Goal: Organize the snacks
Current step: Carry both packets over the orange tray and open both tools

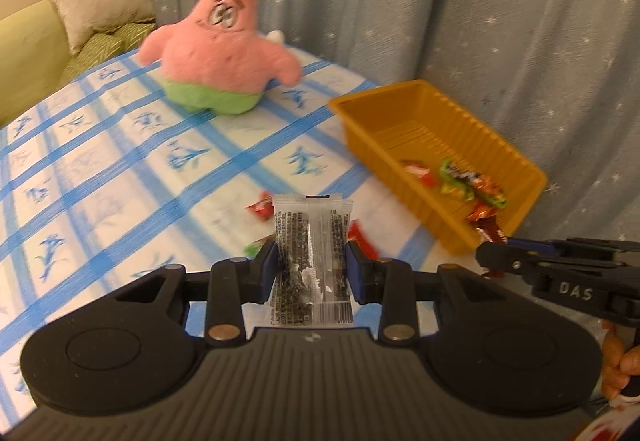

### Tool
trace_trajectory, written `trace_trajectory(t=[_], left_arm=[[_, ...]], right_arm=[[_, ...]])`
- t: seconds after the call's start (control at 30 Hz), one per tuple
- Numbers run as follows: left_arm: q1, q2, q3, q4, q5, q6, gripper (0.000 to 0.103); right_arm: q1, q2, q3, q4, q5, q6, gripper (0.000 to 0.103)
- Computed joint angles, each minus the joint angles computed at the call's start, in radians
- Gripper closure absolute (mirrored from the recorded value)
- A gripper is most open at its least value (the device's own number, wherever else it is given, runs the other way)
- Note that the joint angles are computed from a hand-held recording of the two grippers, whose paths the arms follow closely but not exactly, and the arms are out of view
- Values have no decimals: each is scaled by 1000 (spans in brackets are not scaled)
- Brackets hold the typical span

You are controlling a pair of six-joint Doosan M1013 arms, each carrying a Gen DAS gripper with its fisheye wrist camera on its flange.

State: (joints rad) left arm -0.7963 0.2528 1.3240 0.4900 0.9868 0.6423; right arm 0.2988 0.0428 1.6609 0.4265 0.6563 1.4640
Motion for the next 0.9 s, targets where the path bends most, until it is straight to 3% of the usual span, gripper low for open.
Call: trace_trajectory(t=[0.57,0.9], left_arm=[[-34,204,-294,-20,21,67,70],[-26,318,-458,-37,95,66,70]], right_arm=[[-167,65,-75,142,53,-204,80],[-209,140,-147,226,88,-339,80]])
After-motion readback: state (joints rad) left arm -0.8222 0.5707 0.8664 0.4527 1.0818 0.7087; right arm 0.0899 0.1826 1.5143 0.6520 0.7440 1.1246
